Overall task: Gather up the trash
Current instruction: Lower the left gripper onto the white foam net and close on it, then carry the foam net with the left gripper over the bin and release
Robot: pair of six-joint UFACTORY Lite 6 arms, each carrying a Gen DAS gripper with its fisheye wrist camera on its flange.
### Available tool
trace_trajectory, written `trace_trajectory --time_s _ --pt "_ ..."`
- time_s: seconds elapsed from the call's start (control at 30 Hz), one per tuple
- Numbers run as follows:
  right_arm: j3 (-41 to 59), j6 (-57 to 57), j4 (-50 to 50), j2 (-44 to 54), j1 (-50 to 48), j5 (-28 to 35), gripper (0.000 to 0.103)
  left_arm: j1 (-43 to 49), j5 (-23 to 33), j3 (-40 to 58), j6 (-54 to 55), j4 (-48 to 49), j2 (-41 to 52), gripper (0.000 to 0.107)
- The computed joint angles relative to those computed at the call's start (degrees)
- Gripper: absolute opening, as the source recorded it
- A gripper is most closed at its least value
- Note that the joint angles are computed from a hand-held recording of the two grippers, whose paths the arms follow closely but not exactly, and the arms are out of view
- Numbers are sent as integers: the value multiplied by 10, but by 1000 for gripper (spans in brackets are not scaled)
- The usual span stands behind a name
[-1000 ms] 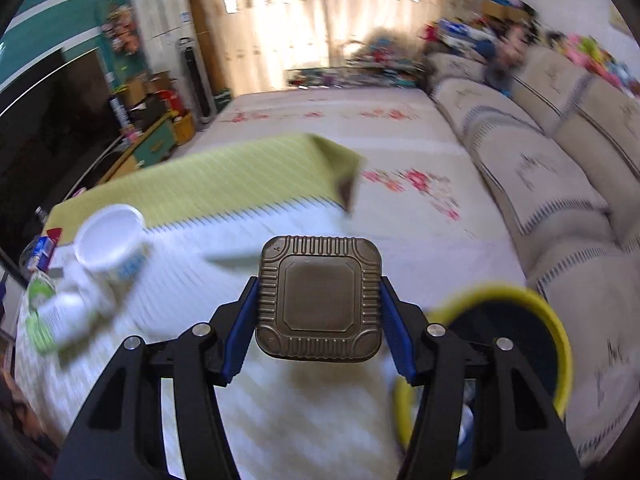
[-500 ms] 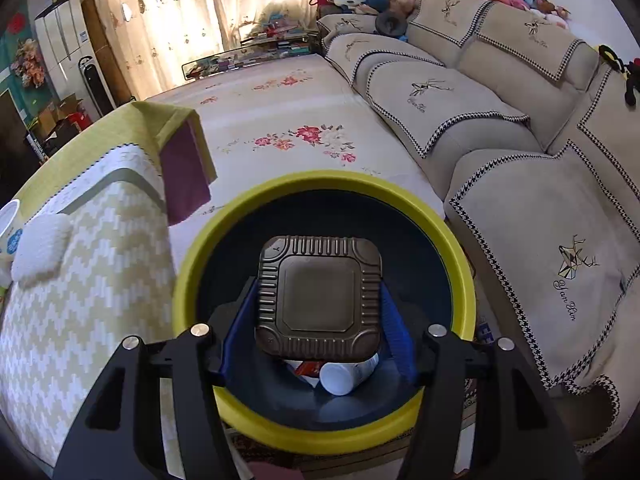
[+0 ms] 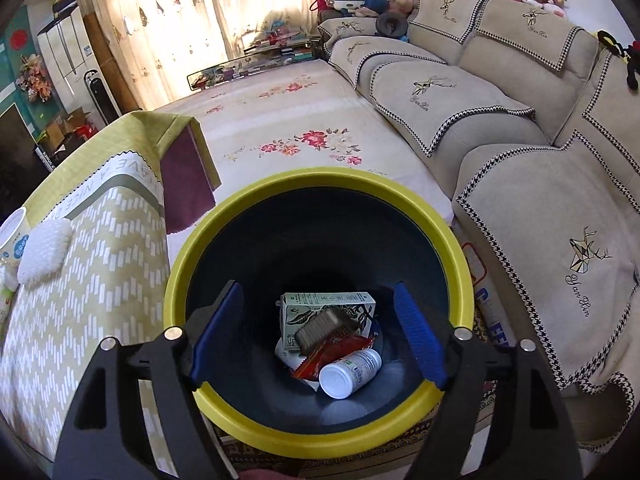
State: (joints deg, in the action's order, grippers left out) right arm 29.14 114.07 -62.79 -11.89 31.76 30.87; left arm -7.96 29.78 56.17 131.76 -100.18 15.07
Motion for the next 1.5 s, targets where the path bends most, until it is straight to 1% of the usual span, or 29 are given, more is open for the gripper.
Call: trace_trajectory --time_s 0.17,0.2,0.27,0.4,0.5,0.53,0.73,0.83,0.93,0.97,1.0,1.1,1.13,1.2,1.23,1.3,1.33,1.37,1.5 --pt "-1 -1 2 -7 6 0 75 -30 -29 130 -97 110 110 96" --pt "0 -1 1 -5 8 -1 75 -32 -35 137 -91 108 121 96" --pt "2 -3 1 -2 10 -3 75 -39 -46 179 -122 142 151 96" --pt "3 -3 -2 2 12 -9 75 -59 -68 267 -204 232 216 96" --pt "1 0 -8 3 9 -17 75 -80 -86 327 -294 326 261 96" --pt "1 1 -10 4 8 -20 75 -84 -84 352 -336 366 279 96" --pt "-9 -1 -18 2 -1 -35 75 -107 -100 447 -483 515 359 96" --pt "-22 4 -24 -8 -9 -41 75 -114 -97 497 -557 586 399 96" --pt "-34 12 -33 -16 -17 -51 75 -113 -84 538 -589 607 427 95" --pt "-38 17 -37 -17 -19 -53 75 -112 -78 551 -600 614 435 90" --pt "-41 20 -40 -19 -21 -56 75 -111 -72 560 -605 616 440 82" --pt "-45 28 -48 -18 -24 -63 75 -111 -51 612 -651 649 469 70" --pt "-47 30 -50 -19 -24 -64 75 -110 -49 617 -656 653 471 67" --pt "-52 35 -54 -24 -22 -67 75 -108 -52 618 -663 657 471 53" --pt "-53 38 -57 -26 -21 -68 75 -107 -55 611 -663 656 467 50" --pt "-56 38 -53 -33 -16 -65 75 -103 -54 605 -661 647 460 36" --pt "-59 36 -50 -39 -13 -63 75 -100 -53 595 -654 640 452 34" --pt "-61 34 -45 -45 -10 -60 75 -98 -53 589 -651 637 447 29" --pt "-68 25 -26 -70 8 -44 75 -92 -67 516 -592 583 393 24"
